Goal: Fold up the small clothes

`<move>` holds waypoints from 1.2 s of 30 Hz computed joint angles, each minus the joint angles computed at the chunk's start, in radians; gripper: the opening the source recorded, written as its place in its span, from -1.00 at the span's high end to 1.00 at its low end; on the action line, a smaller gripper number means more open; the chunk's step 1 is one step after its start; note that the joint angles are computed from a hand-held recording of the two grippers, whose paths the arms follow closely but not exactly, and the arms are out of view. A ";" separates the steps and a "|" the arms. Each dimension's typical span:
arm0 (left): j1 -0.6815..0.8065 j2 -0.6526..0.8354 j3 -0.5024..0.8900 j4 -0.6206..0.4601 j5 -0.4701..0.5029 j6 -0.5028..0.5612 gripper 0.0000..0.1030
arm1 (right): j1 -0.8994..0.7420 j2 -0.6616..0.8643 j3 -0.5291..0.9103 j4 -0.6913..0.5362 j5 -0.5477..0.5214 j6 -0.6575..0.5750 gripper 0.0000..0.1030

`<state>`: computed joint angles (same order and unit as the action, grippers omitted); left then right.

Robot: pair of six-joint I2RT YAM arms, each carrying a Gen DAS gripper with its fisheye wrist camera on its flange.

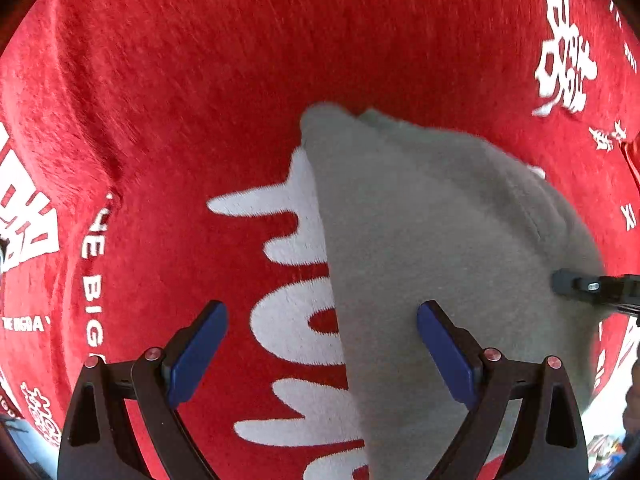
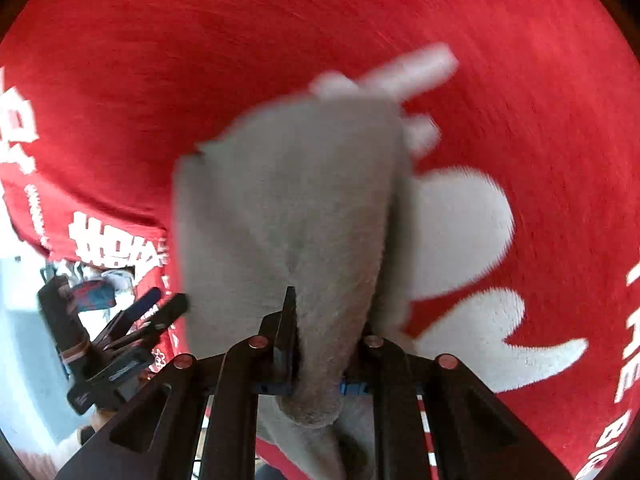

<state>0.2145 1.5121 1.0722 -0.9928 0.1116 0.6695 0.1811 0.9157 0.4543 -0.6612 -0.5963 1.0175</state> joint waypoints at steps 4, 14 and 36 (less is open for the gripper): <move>0.004 0.020 0.010 -0.003 -0.004 -0.012 -0.87 | -0.045 -0.003 0.054 -0.123 0.018 -0.093 0.27; 0.022 0.027 0.095 -0.112 -0.035 0.040 -0.87 | 0.320 -0.154 0.240 -0.322 0.328 0.230 0.16; 0.157 -0.003 0.033 -0.158 0.007 0.133 -0.88 | 0.873 -0.187 0.151 -0.282 0.575 0.835 0.91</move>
<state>0.3719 1.5094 1.1055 -1.1508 0.1182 0.8026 1.0539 0.7283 0.6048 -0.9435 -0.0213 1.8528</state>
